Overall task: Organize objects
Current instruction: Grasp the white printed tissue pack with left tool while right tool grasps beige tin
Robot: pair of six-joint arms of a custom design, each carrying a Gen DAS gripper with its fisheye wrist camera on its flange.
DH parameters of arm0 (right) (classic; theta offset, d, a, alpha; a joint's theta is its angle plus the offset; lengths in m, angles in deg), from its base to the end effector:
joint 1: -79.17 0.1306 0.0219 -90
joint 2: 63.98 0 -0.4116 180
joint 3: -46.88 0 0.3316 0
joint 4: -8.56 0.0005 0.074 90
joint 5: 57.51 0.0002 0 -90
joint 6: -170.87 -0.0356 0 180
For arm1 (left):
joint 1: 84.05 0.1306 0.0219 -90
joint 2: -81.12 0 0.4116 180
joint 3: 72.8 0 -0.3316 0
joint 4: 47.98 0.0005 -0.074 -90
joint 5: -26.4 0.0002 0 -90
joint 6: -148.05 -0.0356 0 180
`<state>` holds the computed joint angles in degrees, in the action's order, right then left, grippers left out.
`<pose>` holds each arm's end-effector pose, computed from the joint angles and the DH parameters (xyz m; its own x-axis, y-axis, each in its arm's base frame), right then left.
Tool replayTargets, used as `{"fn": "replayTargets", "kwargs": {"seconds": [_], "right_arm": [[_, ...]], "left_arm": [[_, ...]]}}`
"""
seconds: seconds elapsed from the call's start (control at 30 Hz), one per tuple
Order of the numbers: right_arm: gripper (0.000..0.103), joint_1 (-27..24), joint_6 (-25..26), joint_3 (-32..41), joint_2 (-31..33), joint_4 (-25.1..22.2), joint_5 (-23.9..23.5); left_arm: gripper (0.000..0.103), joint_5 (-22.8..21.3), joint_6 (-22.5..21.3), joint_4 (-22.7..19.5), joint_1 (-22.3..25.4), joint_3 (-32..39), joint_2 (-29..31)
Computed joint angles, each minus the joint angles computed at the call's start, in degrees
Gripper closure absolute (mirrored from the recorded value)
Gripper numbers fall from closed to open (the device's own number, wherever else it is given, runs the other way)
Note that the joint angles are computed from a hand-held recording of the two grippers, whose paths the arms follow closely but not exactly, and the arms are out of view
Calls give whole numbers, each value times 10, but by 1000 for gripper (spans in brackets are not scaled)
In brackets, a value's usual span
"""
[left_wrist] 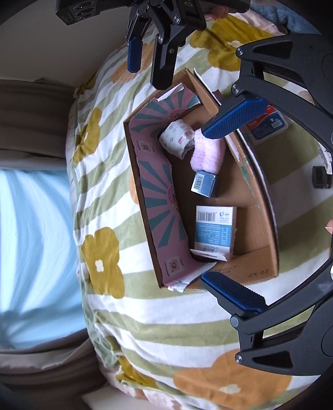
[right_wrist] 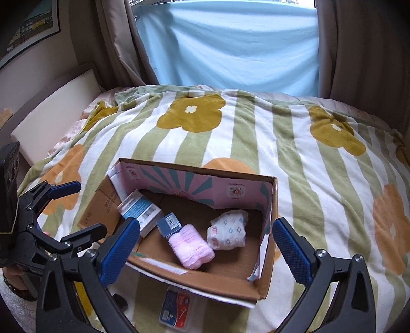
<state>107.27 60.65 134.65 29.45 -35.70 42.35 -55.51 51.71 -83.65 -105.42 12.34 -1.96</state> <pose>0.3971 0.2045 0.4252 -0.7601 -0.0199 -0.6495 -0.1109 0.9888 0.0996 0.4355 -0.1763 0.3909 -0.6322 0.3648 -0.6835 0.5224 0.8522 -0.0284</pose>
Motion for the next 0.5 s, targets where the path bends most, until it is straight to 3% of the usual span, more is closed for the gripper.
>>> {"fn": "replayTargets", "kwargs": {"seconds": [0.23, 0.37, 0.5], "right_arm": [[0, 34, 26, -11, -39, -20, 25], [0, 52, 40, -45, -76, -23, 28], [0, 69, 49, -89, -114, -19, 50]], "left_arm": [[0, -41, -10, 0, -11, -32, -54], [0, -90, -28, 11, -23, -75, -94], [0, -106, -55, 25, -26, -129, -130]]}}
